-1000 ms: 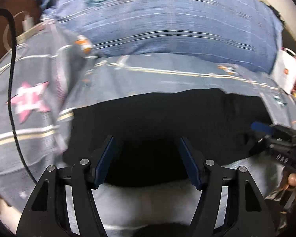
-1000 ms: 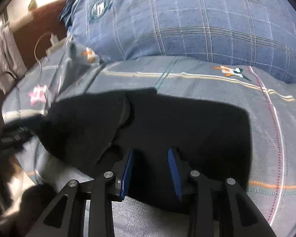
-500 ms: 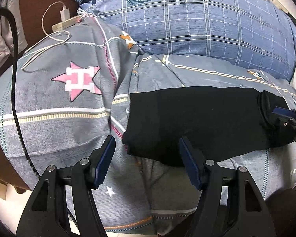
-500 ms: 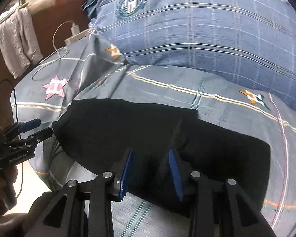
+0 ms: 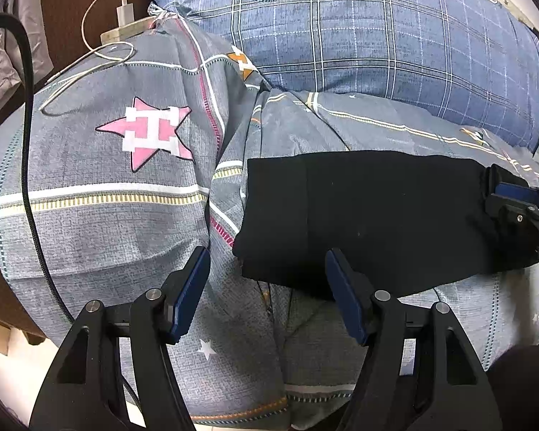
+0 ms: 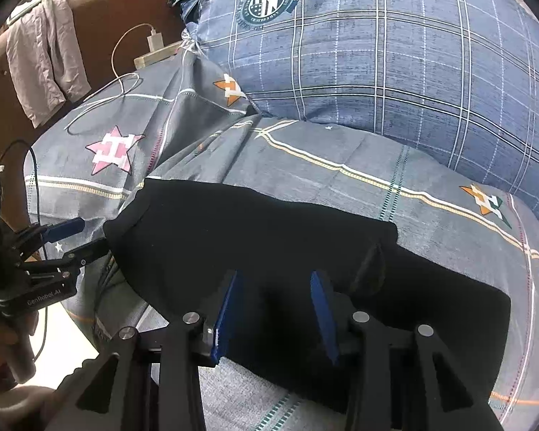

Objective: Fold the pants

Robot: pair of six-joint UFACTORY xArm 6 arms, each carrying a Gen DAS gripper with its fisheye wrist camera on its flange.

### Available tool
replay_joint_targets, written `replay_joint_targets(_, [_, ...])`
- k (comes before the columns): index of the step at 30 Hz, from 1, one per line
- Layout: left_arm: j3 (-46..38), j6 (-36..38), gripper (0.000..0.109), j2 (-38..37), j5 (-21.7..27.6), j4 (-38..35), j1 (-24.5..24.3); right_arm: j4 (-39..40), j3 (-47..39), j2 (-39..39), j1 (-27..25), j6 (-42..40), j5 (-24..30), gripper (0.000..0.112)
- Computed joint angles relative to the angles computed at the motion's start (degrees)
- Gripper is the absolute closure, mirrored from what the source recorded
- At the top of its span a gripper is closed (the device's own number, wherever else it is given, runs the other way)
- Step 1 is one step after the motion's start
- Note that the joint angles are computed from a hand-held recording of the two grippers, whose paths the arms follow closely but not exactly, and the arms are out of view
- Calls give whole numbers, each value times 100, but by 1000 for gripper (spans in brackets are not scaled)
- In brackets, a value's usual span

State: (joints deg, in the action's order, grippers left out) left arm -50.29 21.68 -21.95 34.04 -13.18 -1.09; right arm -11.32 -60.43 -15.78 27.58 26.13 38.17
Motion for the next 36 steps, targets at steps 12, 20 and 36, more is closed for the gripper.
replay_joint_targets(12, [-159,585,41,144,1568,-2226,743,1055,-1819,1698,190,-1826,-49,58])
replay_joint_targets(20, [-415,439,30,623,1206,-2533,468,1985,-4382,3761,218,-3405,1015,51])
replay_joint_targets(36, [-916,2122,85,426,1673,-4181,378,3840,-2266,2183,-8,-4060,-562,101])
